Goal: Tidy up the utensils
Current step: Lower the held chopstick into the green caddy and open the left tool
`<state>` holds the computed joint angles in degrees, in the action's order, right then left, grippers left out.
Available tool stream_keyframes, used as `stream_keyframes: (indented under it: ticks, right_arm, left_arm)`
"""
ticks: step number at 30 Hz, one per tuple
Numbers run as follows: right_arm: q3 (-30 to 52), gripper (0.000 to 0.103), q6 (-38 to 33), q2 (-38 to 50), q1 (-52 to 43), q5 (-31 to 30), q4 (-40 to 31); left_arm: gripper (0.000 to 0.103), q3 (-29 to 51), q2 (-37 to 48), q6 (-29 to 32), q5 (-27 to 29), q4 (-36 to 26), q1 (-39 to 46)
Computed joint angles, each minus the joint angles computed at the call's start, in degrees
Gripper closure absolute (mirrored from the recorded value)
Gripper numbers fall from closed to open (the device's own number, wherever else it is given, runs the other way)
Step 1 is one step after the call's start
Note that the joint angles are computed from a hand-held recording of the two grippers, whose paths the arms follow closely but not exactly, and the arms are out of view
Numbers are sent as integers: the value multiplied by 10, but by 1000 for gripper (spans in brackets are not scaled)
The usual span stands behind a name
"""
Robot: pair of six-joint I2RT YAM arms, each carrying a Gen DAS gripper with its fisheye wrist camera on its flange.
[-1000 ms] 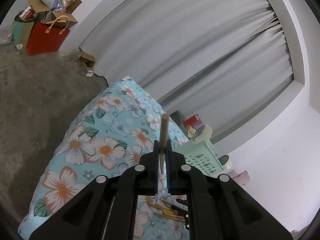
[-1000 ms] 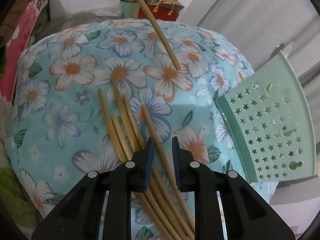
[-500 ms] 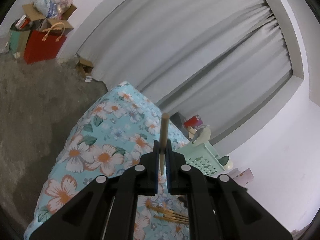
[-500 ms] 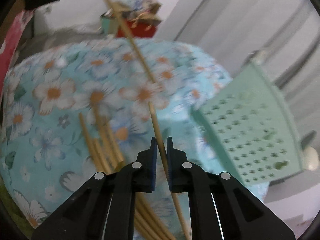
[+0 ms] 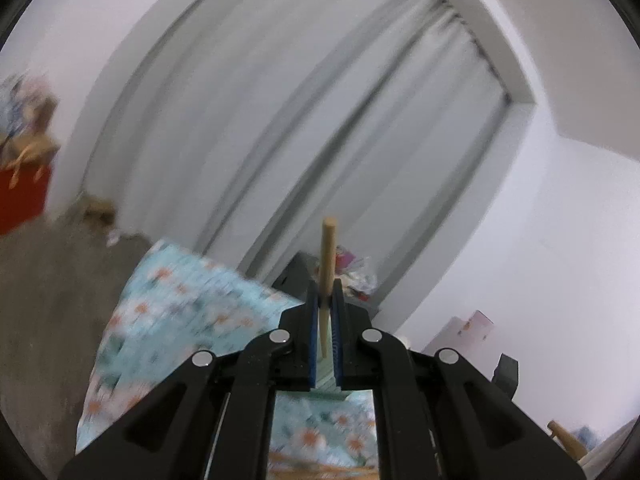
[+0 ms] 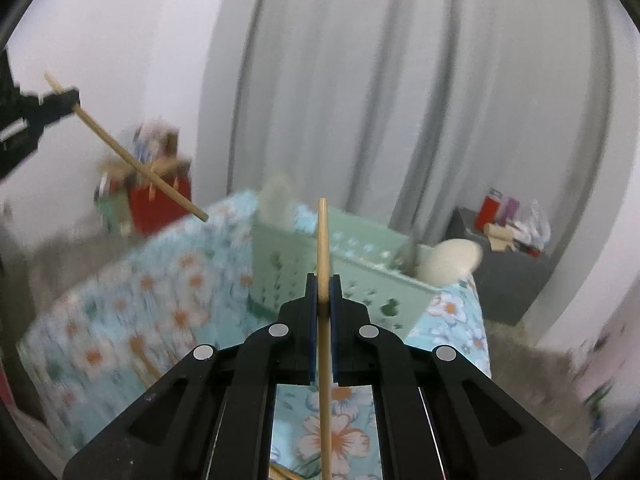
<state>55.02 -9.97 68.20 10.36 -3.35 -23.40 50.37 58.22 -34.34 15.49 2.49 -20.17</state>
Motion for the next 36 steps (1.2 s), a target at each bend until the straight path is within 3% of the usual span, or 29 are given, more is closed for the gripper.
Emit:
stream_keyframes:
  ticks: [5, 9, 18, 29, 32, 34, 36]
  right_arm:
    - [-15, 99, 63, -47, -45, -44, 22]
    - [-18, 99, 87, -74, -99, -103, 25]
    - [-22, 99, 112, -75, -179, -192, 37]
    - [-7, 99, 107, -64, -213, -236, 30]
    - [1, 99, 106, -48, -219, -253, 33]
    - [13, 99, 109, -31, -220, -265, 36]
    - [25, 99, 112, -19, -218, -272, 40]
  left_arm:
    - [98, 124, 91, 57, -29, -16, -54]
    - [98, 243, 189, 132, -89, -67, -114]
    - [98, 503, 402, 240, -222, -249, -205]
    - [97, 681, 548, 216, -200, -374, -200]
    - [86, 681, 553, 196, -176, -372, -193]
    - [68, 661, 541, 186, -168, -352, -190]
    - [62, 627, 522, 182, -167, -316, -191]
